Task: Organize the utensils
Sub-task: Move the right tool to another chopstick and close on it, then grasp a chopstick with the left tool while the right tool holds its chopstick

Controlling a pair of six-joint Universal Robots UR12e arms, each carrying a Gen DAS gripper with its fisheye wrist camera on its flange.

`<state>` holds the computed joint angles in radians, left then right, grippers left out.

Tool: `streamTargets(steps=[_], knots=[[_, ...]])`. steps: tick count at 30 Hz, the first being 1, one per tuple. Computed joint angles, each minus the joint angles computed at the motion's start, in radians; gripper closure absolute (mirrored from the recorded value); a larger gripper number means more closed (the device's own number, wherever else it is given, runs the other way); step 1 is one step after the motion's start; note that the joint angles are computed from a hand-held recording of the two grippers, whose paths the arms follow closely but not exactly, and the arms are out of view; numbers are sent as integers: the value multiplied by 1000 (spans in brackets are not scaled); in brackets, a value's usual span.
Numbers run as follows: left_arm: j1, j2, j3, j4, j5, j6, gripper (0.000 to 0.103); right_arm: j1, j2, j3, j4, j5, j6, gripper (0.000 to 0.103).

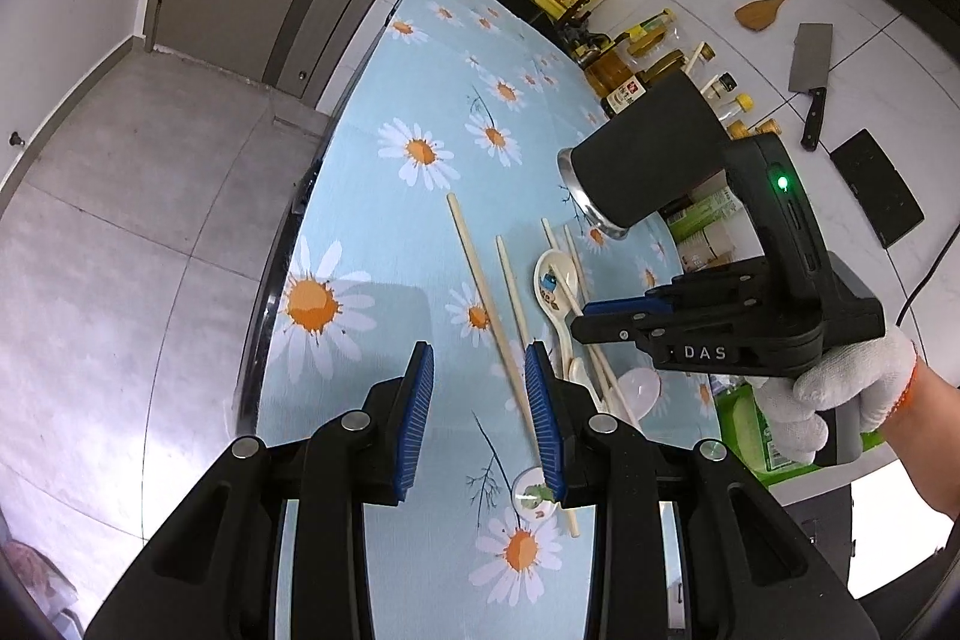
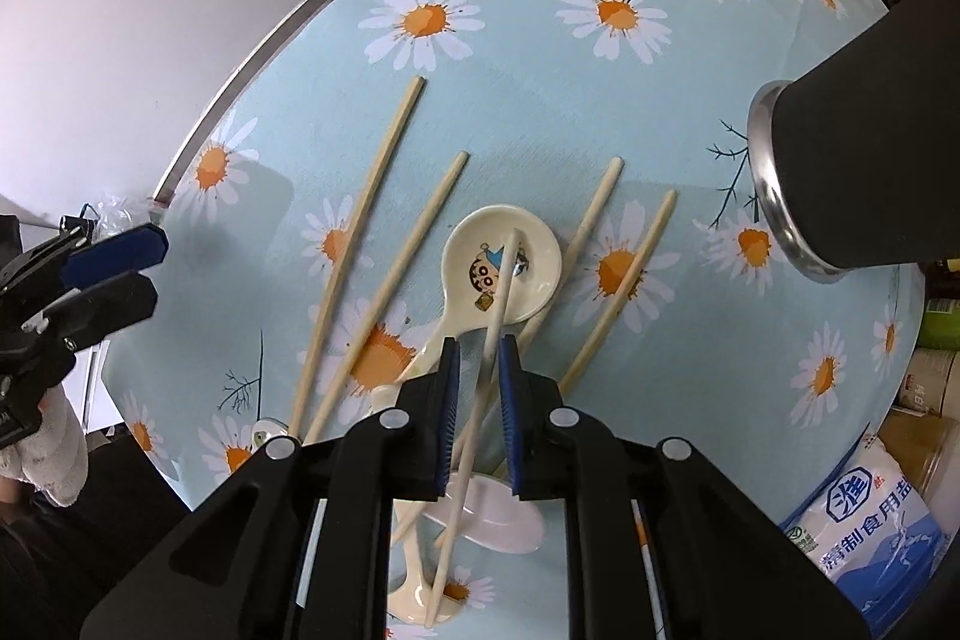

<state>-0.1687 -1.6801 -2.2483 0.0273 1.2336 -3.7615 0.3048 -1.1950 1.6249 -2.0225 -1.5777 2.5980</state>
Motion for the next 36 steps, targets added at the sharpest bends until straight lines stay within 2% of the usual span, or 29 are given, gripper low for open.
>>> streamTargets(steps=[7,11,22,29,36], knots=[[-6,-3,11,-19,6,8,73,3,28,-27,67,-16,63,97],[-4,-2,16,-35,-7,7,73,-3,29,-31,84,-2,93,97],[0,-10,58,-126,-40,42,73,-49,-10,-14,94,143,142,97],[-1,-19,115,-269,-38,54,73,-103,-70,39,52,283,187,97],[-29,-46,212,-500,-8,77,73,-156,-129,104,-10,402,192,97]])
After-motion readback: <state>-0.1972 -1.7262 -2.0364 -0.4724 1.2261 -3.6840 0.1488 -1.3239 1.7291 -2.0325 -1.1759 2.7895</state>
